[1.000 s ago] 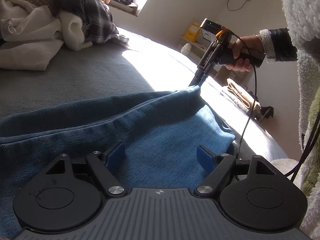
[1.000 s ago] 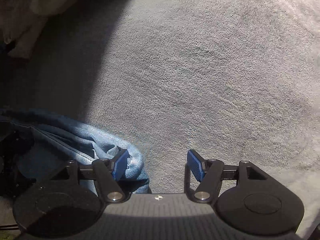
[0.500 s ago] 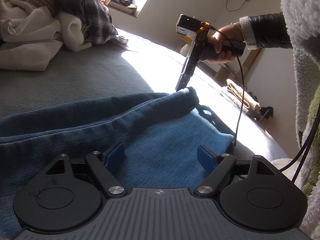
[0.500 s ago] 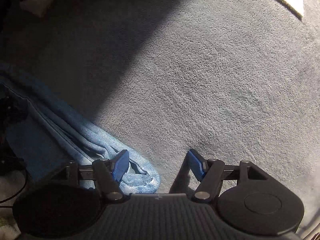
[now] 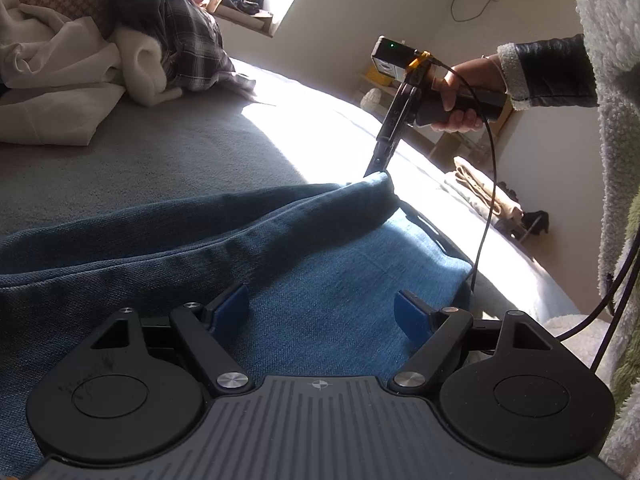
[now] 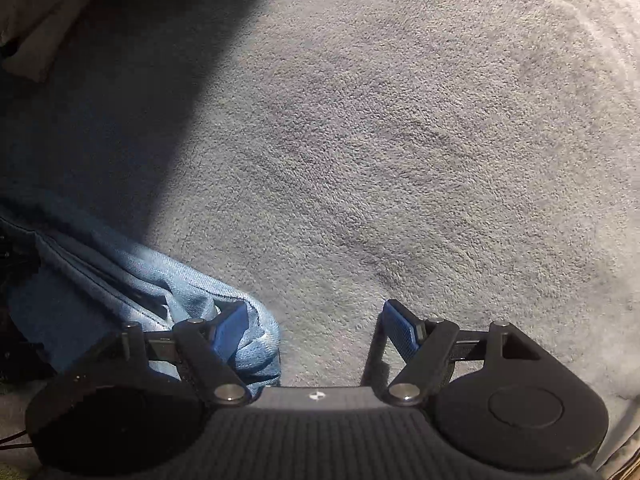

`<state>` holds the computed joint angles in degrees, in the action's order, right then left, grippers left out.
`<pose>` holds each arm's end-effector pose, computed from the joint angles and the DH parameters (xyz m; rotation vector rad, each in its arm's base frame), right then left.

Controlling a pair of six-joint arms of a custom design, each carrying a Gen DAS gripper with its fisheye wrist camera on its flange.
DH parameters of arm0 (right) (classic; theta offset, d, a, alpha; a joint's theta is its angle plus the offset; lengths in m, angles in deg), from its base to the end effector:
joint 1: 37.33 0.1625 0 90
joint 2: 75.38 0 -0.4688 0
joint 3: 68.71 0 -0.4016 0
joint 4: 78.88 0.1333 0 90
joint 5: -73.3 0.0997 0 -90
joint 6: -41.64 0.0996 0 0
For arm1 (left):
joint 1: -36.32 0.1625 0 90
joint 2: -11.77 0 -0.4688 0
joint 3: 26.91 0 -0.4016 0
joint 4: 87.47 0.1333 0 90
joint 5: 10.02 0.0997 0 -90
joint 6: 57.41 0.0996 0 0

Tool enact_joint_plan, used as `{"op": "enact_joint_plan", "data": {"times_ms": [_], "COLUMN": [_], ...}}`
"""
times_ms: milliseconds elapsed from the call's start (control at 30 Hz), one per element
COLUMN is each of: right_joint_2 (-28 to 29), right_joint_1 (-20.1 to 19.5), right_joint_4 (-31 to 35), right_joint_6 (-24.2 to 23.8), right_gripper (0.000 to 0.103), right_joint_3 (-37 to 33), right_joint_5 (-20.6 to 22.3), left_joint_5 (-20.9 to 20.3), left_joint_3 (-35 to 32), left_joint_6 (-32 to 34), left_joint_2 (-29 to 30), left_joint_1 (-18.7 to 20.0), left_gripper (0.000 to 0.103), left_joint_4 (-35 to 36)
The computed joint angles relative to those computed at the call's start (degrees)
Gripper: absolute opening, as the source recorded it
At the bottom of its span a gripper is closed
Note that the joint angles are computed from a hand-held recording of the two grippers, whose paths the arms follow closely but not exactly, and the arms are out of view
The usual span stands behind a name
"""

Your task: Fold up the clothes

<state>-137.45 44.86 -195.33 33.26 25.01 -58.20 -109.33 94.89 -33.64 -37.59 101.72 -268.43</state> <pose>-0.0222 -0.6571 0.2826 0.0538 -2.4260 -0.2385 -0.1233 -0.5509 0.0738 -1.2401 -2.6661 0.4776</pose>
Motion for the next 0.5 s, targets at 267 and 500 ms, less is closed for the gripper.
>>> {"op": "enact_joint_plan", "data": {"times_ms": [267,500], "right_joint_2": [-2.8,0.2], "right_joint_1": [2.0,1.0], "right_joint_4": [-11.2,-24.9], "right_joint_6": [-8.1,-11.6], "right_gripper": [0.075,0.068], "right_joint_3": [5.6,7.6], "right_joint_5": [2.3,-1.8], "left_joint_5": [0.7,0.7], "left_joint_3": [0.4,0.5], "left_joint_6": [0.3,0.6], "left_joint_2": [0.1,0.1], "left_joint_1": [-0.3,-0.3], "left_gripper": [0.081,0.081], "left_joint_4": [-0.9,-1.0]}}
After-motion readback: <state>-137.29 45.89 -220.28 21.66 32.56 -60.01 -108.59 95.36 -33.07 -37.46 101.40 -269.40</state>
